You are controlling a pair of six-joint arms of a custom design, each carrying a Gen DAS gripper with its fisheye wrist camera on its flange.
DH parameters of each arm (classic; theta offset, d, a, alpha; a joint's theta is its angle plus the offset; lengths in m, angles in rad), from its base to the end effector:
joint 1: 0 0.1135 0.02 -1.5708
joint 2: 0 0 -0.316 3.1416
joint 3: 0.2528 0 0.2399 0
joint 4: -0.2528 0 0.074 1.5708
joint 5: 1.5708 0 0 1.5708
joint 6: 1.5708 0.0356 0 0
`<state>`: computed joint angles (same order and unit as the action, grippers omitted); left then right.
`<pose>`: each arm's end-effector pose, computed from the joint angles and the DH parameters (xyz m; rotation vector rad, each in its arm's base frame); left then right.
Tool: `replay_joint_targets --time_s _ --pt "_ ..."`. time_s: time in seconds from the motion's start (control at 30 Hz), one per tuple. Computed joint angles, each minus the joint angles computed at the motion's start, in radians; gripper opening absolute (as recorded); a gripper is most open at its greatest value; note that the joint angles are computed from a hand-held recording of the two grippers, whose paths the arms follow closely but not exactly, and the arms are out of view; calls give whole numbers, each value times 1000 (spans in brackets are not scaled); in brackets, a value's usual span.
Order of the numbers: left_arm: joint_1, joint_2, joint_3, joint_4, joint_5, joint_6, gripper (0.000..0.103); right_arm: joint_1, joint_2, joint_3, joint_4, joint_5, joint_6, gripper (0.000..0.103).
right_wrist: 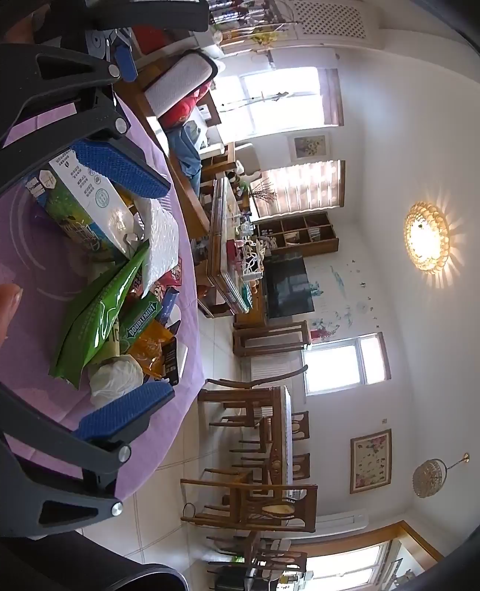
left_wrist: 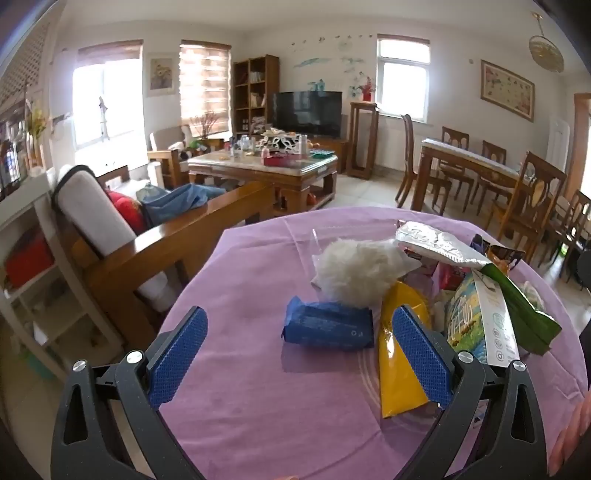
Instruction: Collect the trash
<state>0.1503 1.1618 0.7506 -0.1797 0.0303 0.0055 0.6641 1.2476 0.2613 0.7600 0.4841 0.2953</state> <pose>0.2199 0.0322 0.3045 -0.1389 2.1575 0.0571 0.1682 0.1106 0.2289 0.0171 1.7779 0.2587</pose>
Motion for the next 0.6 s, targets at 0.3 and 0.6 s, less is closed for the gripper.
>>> replay_joint_targets --time_s 0.3,0.6 --pt "5 -1 1 -2 5 2 99 -8 -6 -1 -3 -9 0 98" --pt "5 -1 -1 0 5 3 99 -12 -8 -3 -3 -14 1 98"
